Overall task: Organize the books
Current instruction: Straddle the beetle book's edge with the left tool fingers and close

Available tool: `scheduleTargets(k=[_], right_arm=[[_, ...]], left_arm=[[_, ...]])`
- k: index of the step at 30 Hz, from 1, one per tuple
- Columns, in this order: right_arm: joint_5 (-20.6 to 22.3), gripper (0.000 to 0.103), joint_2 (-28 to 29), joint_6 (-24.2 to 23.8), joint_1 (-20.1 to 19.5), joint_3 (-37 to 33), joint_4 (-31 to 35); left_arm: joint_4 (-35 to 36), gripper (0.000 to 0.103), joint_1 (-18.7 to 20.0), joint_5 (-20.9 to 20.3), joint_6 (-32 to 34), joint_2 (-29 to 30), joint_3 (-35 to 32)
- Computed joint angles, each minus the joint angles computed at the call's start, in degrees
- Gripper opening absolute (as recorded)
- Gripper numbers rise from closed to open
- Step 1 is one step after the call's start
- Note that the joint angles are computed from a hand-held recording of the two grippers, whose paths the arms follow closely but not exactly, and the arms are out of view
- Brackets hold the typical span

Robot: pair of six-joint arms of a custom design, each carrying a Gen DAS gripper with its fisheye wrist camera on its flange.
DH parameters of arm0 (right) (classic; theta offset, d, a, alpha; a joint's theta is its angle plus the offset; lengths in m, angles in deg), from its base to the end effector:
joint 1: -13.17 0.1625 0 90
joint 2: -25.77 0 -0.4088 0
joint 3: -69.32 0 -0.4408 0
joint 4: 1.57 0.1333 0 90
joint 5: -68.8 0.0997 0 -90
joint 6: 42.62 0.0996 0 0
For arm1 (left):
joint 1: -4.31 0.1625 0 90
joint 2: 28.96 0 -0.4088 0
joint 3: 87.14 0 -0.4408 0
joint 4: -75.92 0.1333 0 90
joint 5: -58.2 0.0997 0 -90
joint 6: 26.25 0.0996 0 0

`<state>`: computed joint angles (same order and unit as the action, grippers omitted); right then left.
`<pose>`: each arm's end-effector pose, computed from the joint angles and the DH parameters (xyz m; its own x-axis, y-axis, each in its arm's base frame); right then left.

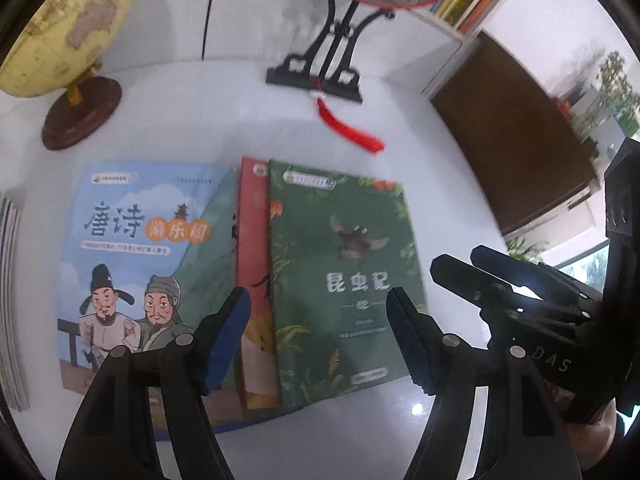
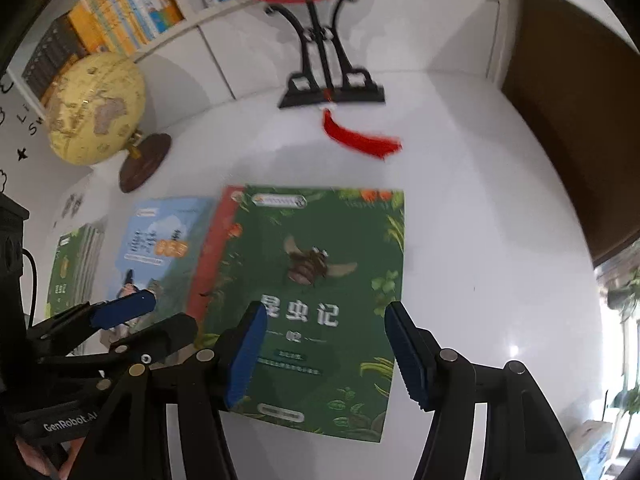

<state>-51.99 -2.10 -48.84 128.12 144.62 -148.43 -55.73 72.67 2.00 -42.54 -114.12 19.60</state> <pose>0.4003 -0.6652 -0.0391 -0.7644 -0.3815 0.5198 -0.5019 0.8581 -0.1082 -0.0335 -0.5961 0.3642 -0.9061 -0.1211 -0.4053 0.0961 0.8742 -0.4760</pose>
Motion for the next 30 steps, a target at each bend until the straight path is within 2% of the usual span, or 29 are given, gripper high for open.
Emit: scheduleTargets(k=[5,12,16,18,19,23,27,30], right_arm=[[-0.1,0.06,-0.96,-2.02,1.88,-0.25,-2.13],[0.78,0.06,-3.54,-1.63,3.39,1.55,-5.04],[0.04,0.06,-3.96,-2.32,3.02,2.86,-6.54],[0.15,0.06,-3.57,-2.24,1.67,3.85,-7.29],[-0.16,0.06,-3.34,-0.98,0.62,4.1,-5.33],[1.97,0.061,-3.41,3.21,-2.95,6.29,-3.65],[4.51,0.06,-2.36,2.62,-4.19,6.08,-4.19],[3.05,0.06,-0.83,1.46,-4.07,4.71,-4.33]], left_arm=[[-0.58,0.067,-2.06,0.72,-0.91,-1.62,0.03],[-1.67,0.07,-4.73,2.94,-0.14,-2.95,0.5],[-1.36,0.068,-2.29,3.09,0.83,-1.62,1.07],[0.24,0.066,0.19,-0.59,-0.33,-1.27,0.72],[-0.16,0.065,1.37,-2.55,-0.6,-1.24,0.87],[-2.39,0.065,3.85,-5.68,-0.1,-0.38,1.18],[-1.85,0.064,4.84,-6.44,0.28,1.66,0.42],[-2.16,0.064,5.07,-6.13,1.85,3.13,0.12]])
